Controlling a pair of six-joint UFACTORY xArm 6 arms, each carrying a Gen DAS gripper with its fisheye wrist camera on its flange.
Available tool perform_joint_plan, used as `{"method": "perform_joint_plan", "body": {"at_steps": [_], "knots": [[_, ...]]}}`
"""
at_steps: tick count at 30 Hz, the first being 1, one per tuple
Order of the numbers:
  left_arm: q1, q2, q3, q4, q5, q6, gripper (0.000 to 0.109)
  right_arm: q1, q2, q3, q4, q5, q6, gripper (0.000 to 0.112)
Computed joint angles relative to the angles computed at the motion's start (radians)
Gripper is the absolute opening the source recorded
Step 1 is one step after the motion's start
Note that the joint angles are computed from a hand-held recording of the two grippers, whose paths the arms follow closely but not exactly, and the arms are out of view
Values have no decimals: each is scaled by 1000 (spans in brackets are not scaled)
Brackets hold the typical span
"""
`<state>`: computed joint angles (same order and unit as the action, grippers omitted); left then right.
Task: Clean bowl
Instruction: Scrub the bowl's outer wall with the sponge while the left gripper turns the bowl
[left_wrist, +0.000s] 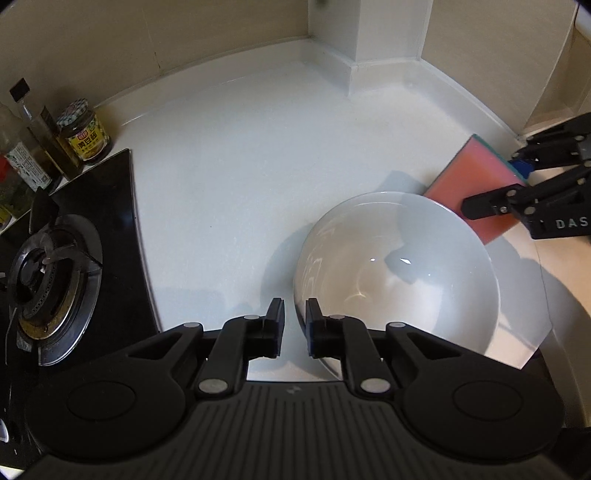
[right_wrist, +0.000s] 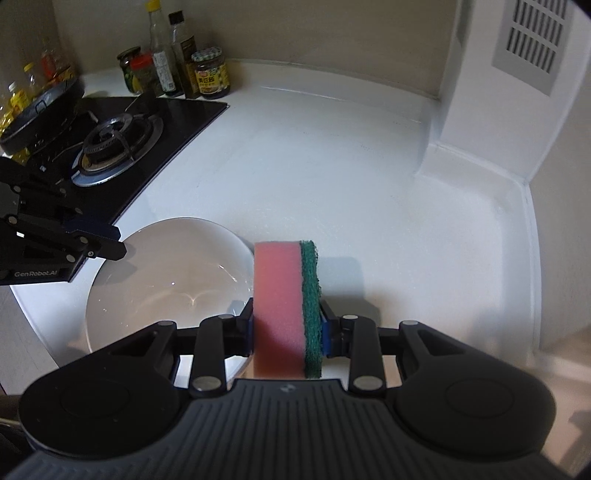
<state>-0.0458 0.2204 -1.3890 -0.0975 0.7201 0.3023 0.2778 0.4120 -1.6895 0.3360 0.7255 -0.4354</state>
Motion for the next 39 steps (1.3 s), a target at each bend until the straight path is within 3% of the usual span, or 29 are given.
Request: {"method": "perform_joint_plan", "body": {"at_steps": [6,10,19,29,33,39], "knots": [[-17,36,-26,52,5,-8,10,-5,-44,71,29,-33,-6,28],[-29,38,-30,94,16,-11,10,-6,-25,26,-3,24,4,28],[-26,68,-58,55,0,168,10,-1,38,-103,-72,118,2,28],[-47,94,-93,141,10,93,10,2,43,-123,-96,152,-10,28],[-33,94,-94,77,11,174,10,-5,79,-178,-77,186,-12,28],[-23,121,-133,23,21,341,10,3,90,-186,-90,167,-33,28]]}}
